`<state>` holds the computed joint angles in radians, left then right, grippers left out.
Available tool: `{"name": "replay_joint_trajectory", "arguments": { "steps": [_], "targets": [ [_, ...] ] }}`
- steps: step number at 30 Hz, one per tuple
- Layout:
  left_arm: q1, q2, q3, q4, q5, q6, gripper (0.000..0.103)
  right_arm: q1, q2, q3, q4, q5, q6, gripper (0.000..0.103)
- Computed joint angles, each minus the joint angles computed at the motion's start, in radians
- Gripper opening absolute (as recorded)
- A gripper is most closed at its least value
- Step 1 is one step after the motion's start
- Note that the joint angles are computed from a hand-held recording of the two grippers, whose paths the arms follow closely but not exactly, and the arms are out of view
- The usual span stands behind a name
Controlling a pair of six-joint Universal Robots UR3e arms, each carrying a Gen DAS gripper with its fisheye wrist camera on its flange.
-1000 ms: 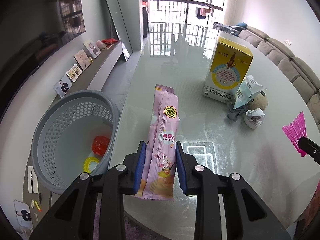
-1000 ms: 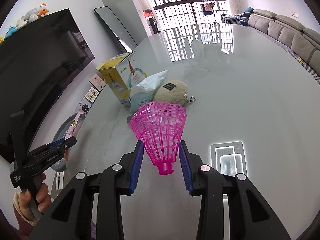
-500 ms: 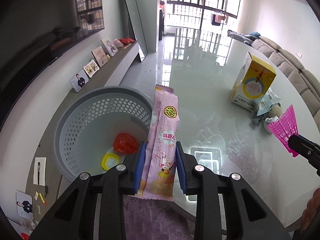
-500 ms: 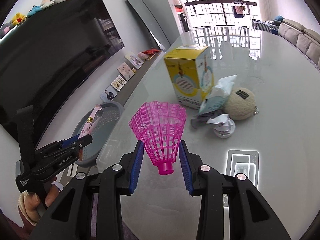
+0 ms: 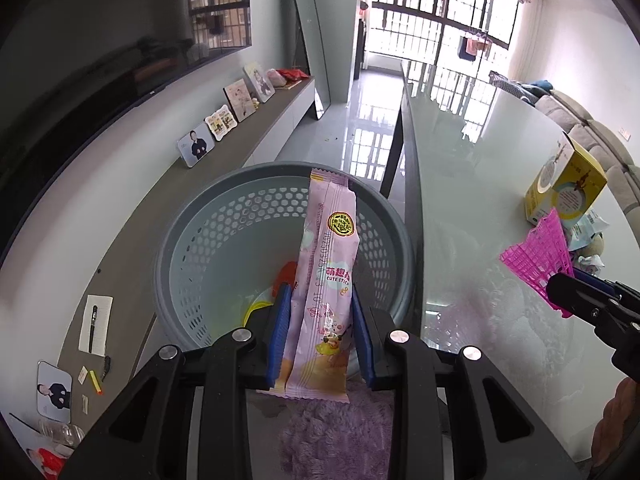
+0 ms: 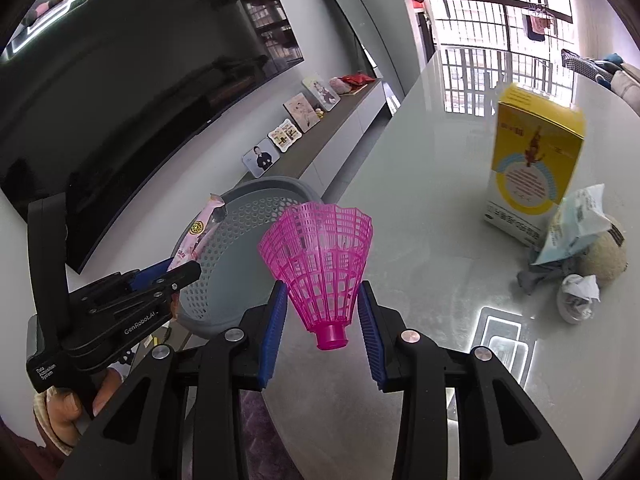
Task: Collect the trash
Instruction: 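Carry the pink packet and shuttlecock over the grey basket with both tools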
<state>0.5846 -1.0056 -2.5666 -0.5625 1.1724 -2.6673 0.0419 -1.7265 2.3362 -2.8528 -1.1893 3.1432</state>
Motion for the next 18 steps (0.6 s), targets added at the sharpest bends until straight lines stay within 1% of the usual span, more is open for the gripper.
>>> {"name": "replay_joint_trajectory", "arguments": {
  "steps": [3, 6, 11, 18],
  "targets": [
    [0.057, -0.013, -0.006, 0.003, -0.019, 0.024, 0.03, 0.042, 0.108, -0.064, -0.038, -0.009, 0.008, 0.035],
    [0.095, -0.056, -0.011, 0.035, -0.019, 0.042, 0.03, 0.096, 0.21, -0.149, -0.058, -0.028, 0.027, 0.035],
    [0.122, -0.189, 0.002, 0.142, -0.01, 0.048, 0.03, 0.163, 0.361, -0.293, -0.066, -0.039, 0.043, 0.035],
    [0.136, -0.335, 0.03, 0.251, 0.008, 0.041, 0.031, 0.231, 0.533, -0.48, -0.033, -0.049, 0.043, 0.035]
  ]
}}
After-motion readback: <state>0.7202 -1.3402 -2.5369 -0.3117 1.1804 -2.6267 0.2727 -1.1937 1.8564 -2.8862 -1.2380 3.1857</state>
